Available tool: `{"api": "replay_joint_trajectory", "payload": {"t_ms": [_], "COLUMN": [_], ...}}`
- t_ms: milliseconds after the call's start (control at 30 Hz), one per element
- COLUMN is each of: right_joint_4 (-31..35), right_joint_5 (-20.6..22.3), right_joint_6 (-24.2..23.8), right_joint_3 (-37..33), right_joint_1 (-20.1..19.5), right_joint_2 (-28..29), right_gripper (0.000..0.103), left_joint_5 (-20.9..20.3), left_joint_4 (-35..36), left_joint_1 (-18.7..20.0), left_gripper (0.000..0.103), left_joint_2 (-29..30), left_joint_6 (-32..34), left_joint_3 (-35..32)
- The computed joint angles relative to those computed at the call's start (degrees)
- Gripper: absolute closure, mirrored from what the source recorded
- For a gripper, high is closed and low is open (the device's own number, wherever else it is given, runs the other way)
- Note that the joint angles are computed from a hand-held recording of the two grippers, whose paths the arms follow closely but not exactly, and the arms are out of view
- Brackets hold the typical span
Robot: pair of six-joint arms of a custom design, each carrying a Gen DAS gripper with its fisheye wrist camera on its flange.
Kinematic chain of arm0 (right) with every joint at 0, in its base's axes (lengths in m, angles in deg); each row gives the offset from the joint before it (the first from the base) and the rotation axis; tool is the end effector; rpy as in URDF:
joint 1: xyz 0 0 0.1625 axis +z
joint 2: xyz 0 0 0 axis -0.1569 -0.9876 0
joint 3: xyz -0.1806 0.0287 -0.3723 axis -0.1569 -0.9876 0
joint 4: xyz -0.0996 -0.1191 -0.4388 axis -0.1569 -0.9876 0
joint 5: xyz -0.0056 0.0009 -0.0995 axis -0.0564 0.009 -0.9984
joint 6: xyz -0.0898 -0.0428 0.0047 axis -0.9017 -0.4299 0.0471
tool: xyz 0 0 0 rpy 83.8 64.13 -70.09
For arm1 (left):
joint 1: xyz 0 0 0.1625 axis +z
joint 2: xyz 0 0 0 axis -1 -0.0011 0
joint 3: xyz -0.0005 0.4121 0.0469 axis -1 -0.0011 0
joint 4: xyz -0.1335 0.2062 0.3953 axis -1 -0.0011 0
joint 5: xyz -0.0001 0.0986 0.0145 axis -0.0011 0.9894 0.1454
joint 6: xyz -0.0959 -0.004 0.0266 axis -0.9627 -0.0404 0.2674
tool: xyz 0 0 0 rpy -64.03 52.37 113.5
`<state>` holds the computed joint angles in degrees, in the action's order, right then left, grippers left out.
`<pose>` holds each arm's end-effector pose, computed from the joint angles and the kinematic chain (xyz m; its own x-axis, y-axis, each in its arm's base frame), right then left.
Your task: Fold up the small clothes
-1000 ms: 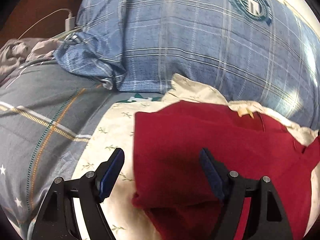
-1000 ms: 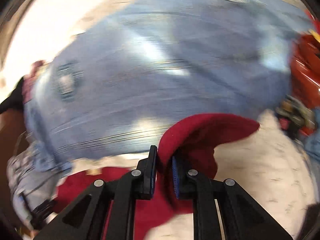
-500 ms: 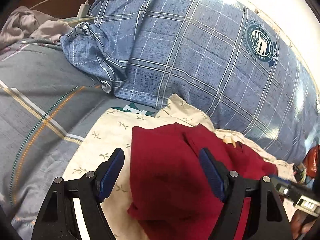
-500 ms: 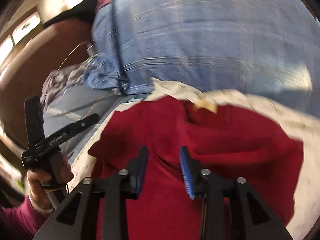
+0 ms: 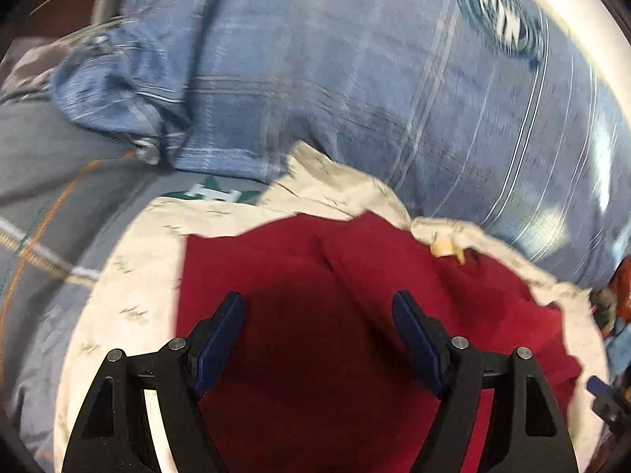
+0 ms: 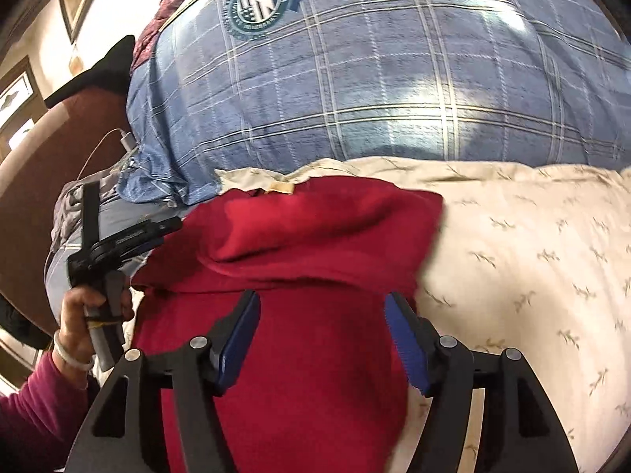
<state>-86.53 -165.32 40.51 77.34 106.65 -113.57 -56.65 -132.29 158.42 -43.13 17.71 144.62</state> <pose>0.1951 -0.7078 0.1549 -0.8499 -0.2315 0.4734 -0.4571 0.7709 -0.4437 -0.0751 -0.7589 0.2098 -0.8178 -0.3055 -0.4877 0.1675 0.6843 -0.7096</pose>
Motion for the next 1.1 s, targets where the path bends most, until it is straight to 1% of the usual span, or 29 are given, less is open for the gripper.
{"api": "replay_joint_trajectory", "payload": {"t_ms": [67, 133, 167, 200, 233, 300, 333, 367, 400, 433, 467, 500, 533, 567, 633, 667, 700, 733, 767, 800, 833, 867, 900, 933, 967, 1000, 1033, 1067, 1100], "right_joint_4": [-1.1, -3.9, -4.9, -5.8, -6.6, -6.9, -6.9, -7.2, -7.6, -8.5, -9.4, -10.9, -11.5, -11.1, -10.0, -9.9, -9.5, -7.3, -5.9, -5.7, -5.2, -4.5, -4.1, -4.7, -5.4, -6.4, -7.3, -7.5, -6.6], "right_joint_5": [-0.9, -2.9, -3.8, -4.9, -6.7, -8.2, -9.2, -10.3, -11.5, -13.9, -15.5, -16.6, -15.7, -13.7, -12.1, -13.2, -15.2, -17.7, -18.3, -18.4, -18.4, -18.6, -18.8, -18.6, -17.9, -17.1, -16.1, -14.4, -13.1], "right_joint_6": [-1.0, -3.7, -4.7, -5.7, -6.9, -8.6, -10.0, -11.1, -12.2, -14.1, -15.3, -15.8, -14.1, -10.8, -8.4, -8.8, -9.4, -8.9, -8.1, -7.8, -7.3, -6.5, -5.6, -4.9, -4.2, -3.6, -2.7, -1.9, -1.4], "right_joint_3": [0.7, 1.2, 1.2, 0.9, 0.3, -0.8, -1.8, -2.7, -3.7, -5.5, -6.6, -7.5, -7.3, -6.4, -4.8, -4.6, -4.7, -4.8, -4.3, -3.5, -2.4, -1.8, -1.1, -0.3, 0.0, 0.0, -0.3, -1.3, -2.3], "right_joint_1": [-0.1, 0.1, 0.2, 0.3, 0.4, 0.3, 0.4, 0.5, 0.6, 0.9, 1.1, 1.2, 1.0, 0.5, -0.2, -0.2, -0.2, -0.2, -0.3, -0.2, 0.0, 0.3, 0.6, 0.9, 1.1, 1.2, 1.3, 1.3, 1.3], "right_joint_2": [-0.2, 0.1, 0.4, 0.9, 1.8, 2.9, 4.0, 4.9, 6.0, 7.7, 8.8, 9.6, 9.1, 7.7, 5.9, 6.0, 6.5, 6.8, 6.5, 5.8, 4.7, 3.8, 2.6, 1.4, 0.6, 0.3, 0.2, 0.7, 1.2], "right_gripper": [0.036, 0.036, 0.036, 0.036, 0.036, 0.036, 0.037, 0.04, 0.049, 0.081, 0.087, 0.088, 0.088, 0.089, 0.089, 0.089, 0.089, 0.089, 0.089, 0.089, 0.089, 0.086, 0.085, 0.08, 0.069, 0.061, 0.054, 0.054, 0.054], "left_joint_5": [1.5, 2.1, 1.5, 0.1, -0.3, 0.6, 1.3, 1.6, 1.5, 1.8, 2.1, 2.2, 2.6, 3.7, 4.3, 4.8, 5.2, 5.5, 5.8, 5.6, 4.7, 3.9, 3.8, 4.0, 5.0, 6.4, 8.4, 9.5, 9.9], "left_joint_4": [2.1, 3.4, 4.4, 5.6, 5.5, 3.8, 2.1, -0.7, -3.4, -5.8, -7.5, -8.7, -10.0, -11.4, -13.5, -12.3, -9.5, -6.0, -2.0, 0.1, 1.3, 1.1, 1.3, -0.4, -4.4, -8.1, -13.1, -15.7, -17.2], "left_joint_1": [0.1, 0.1, 0.2, 0.3, 0.1, -0.7, -1.3, -1.9, -2.4, -3.0, -3.4, -3.8, -4.2, -4.6, -5.1, -5.1, -4.8, -4.4, -3.9, -3.7, -3.4, -3.5, -3.8, -4.1, -5.0, -5.7, -6.4, -6.9, -7.1], "left_gripper": [0.03, 0.049, 0.074, 0.091, 0.091, 0.095, 0.095, 0.095, 0.095, 0.095, 0.095, 0.095, 0.095, 0.095, 0.093, 0.091, 0.089, 0.088, 0.087, 0.083, 0.081, 0.077, 0.068, 0.063, 0.053, 0.045, 0.042, 0.039, 0.038], "left_joint_2": [3.2, 5.8, 6.5, 7.0, 7.5, 8.1, 7.9, 7.3, 6.4, 5.1, 3.6, 2.0, 0.5, -0.9, -2.7, -3.0, -3.2, -3.3, -3.5, -3.9, -4.3, -5.2, -6.2, -7.1, -7.9, -8.2, -7.9, -7.6, -7.4], "left_joint_6": [0.8, 1.2, 1.0, 0.8, 1.2, 3.8, 5.3, 6.9, 7.8, 8.1, 7.9, 7.4, 7.1, 7.0, 7.0, 6.4, 5.2, 3.2, 0.2, -1.6, -2.8, -3.2, -3.9, -3.4, -1.8, -0.3, 2.2, 3.6, 4.5], "left_joint_3": [-4.1, -7.7, -9.0, -10.1, -10.8, -11.2, -10.7, -9.6, -8.0, -6.3, -4.3, -2.4, -0.1, 2.1, 6.4, 7.7, 8.6, 9.1, 9.8, 10.1, 10.4, 11.2, 11.8, 12.7, 13.8, 14.6, 14.9, 15.1, 15.3]}}
